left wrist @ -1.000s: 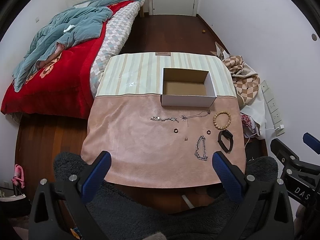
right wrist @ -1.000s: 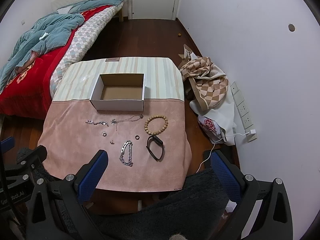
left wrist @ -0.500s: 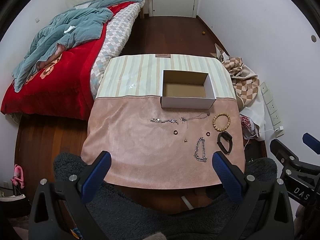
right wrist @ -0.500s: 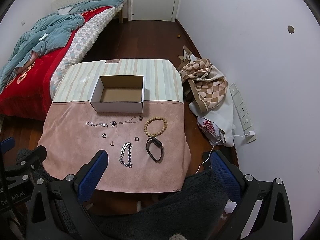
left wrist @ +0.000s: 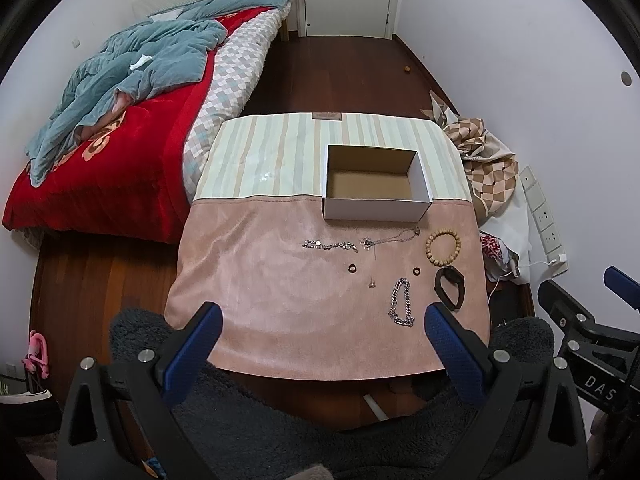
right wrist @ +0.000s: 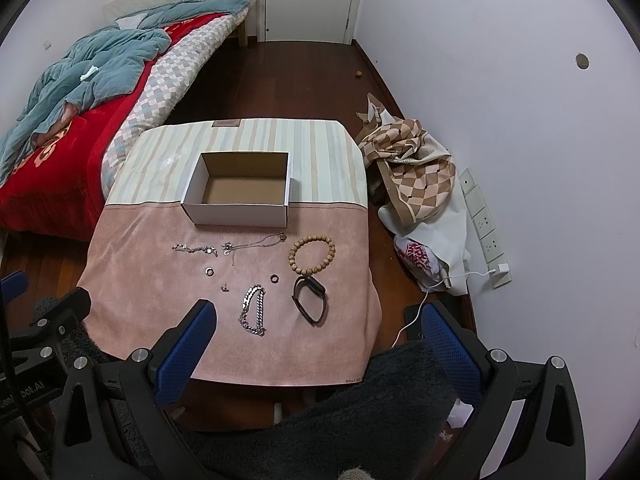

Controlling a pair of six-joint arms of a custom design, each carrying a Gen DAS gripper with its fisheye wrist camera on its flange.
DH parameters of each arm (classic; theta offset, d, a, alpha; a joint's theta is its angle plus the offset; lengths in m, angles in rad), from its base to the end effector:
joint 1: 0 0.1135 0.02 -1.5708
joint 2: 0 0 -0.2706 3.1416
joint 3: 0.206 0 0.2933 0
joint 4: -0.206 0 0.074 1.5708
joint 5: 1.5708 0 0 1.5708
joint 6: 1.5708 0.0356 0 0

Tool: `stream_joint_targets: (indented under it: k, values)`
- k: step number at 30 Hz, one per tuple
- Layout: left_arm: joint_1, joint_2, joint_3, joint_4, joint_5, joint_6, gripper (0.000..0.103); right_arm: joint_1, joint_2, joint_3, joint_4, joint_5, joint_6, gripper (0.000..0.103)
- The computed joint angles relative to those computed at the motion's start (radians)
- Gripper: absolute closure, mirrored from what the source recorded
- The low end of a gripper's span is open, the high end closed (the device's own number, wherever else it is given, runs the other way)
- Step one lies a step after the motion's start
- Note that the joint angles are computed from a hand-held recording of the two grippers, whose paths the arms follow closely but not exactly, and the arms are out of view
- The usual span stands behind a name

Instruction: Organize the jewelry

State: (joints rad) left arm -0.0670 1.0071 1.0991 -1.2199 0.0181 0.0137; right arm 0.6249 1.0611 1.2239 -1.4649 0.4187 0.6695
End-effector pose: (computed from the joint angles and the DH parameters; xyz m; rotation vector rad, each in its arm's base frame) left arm 0.2023 -0.0142 0.3293 0.1144 2.6966 -0.0406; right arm 0.1624 0.0993 0.3527 0.1361 2.6663 -0.2348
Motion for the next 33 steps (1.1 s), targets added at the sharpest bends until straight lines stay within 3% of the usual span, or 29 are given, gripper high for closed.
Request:
stream_joint_targets:
  k: [33]
  values:
    - [0.004, 0.010, -0.010, 0.028, 0.011, 0.006, 0.000, 0.006, 0.001, 0.017, -0.008, 0.015, 0.005, 0.000]
